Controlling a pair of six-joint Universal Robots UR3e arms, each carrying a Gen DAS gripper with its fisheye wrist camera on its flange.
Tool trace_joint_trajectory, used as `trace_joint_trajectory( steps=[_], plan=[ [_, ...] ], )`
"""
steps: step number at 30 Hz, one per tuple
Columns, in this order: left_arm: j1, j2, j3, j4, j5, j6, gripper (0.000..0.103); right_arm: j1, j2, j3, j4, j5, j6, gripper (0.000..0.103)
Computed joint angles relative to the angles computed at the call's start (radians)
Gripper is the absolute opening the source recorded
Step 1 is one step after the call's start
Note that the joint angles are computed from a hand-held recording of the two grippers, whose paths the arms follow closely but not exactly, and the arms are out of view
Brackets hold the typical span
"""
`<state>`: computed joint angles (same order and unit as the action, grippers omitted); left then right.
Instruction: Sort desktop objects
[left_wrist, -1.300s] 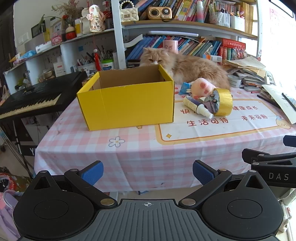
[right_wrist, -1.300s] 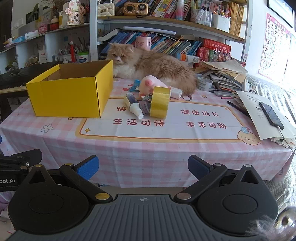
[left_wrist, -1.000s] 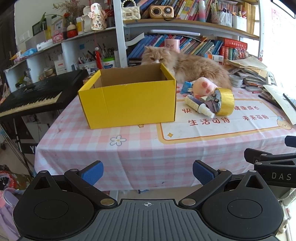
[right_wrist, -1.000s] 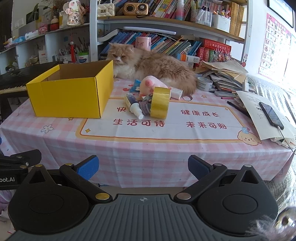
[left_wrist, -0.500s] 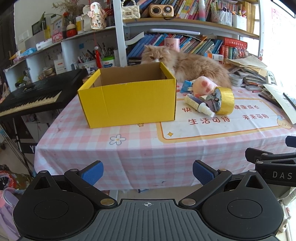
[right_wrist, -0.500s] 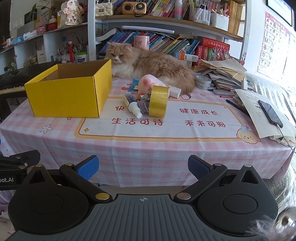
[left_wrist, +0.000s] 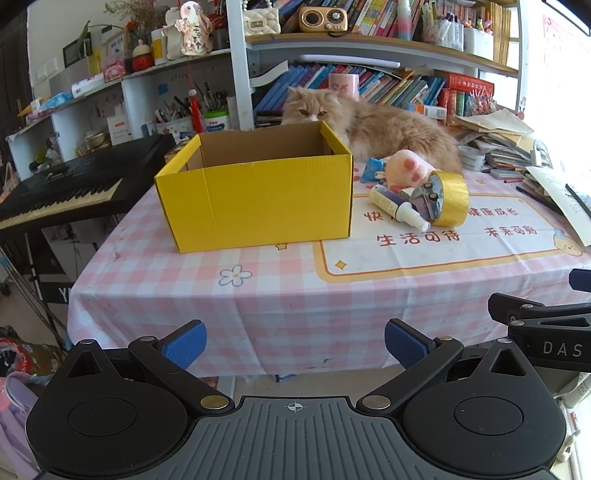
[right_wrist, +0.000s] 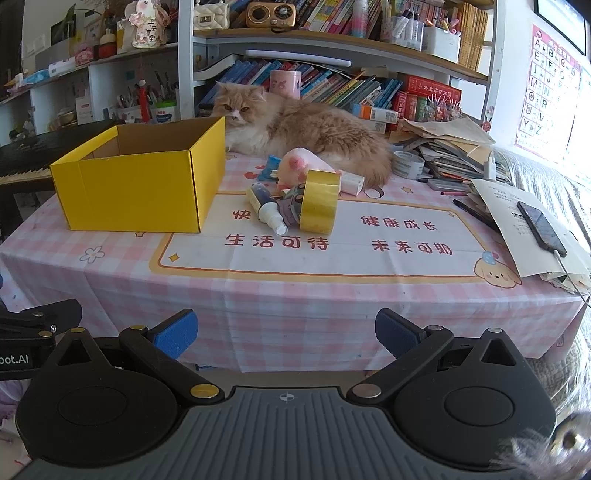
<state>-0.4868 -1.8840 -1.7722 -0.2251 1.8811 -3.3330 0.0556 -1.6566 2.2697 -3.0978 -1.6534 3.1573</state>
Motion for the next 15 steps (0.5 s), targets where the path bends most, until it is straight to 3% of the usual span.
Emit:
trace_joint_trajectory(
  steps=[15],
  plan=[
    [0.003, -0.005, 0.006, -0.004, -0.009, 0.006, 0.103, 0.005, 0.003, -0.006, 0.004, -0.005, 0.004, 0.103]
  ],
)
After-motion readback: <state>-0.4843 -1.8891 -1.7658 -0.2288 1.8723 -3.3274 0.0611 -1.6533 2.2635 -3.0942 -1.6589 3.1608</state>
